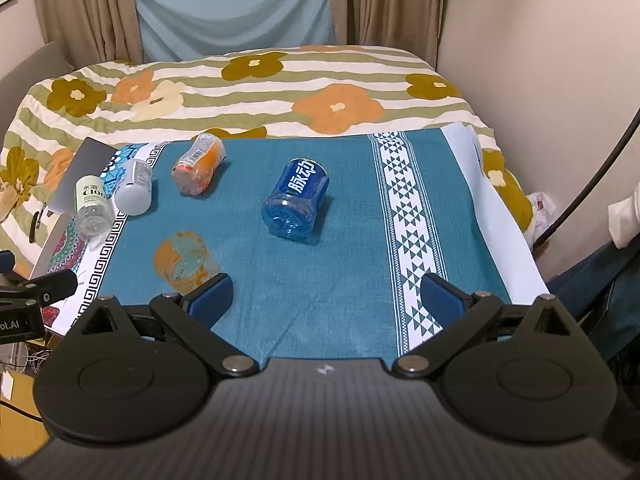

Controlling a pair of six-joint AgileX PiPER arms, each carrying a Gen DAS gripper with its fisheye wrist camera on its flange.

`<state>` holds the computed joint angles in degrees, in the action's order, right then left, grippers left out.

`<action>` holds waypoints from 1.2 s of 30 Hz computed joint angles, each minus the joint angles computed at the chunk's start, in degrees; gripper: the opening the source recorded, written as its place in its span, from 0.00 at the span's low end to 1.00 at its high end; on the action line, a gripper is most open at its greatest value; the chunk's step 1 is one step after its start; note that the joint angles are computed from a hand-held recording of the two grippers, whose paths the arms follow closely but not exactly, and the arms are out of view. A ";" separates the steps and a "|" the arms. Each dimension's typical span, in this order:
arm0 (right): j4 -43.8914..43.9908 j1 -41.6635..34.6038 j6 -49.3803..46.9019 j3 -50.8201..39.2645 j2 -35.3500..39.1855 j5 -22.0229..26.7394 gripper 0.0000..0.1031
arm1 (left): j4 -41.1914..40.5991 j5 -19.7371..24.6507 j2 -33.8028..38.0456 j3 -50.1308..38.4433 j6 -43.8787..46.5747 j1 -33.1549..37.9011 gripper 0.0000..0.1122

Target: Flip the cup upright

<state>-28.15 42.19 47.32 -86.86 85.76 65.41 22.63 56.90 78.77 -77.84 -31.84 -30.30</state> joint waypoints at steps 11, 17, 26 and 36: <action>0.03 -0.03 -0.03 -0.06 0.00 0.07 1.00 | 0.81 0.19 -0.26 0.09 -0.79 -0.87 0.92; -0.02 0.01 0.02 -0.07 -0.03 0.02 1.00 | 1.25 0.13 -0.34 0.03 -0.92 -1.09 0.92; -0.02 -0.25 -0.07 0.31 -0.19 -0.36 1.00 | 1.81 0.01 -0.53 0.20 -0.97 -1.29 0.92; -0.23 -0.07 0.11 0.17 -0.15 -0.18 1.00 | 1.59 -0.13 -0.35 -0.15 -0.27 -0.84 0.92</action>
<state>-28.38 42.11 47.43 -86.69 85.61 65.23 24.21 56.77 78.42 -77.99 -32.12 -31.14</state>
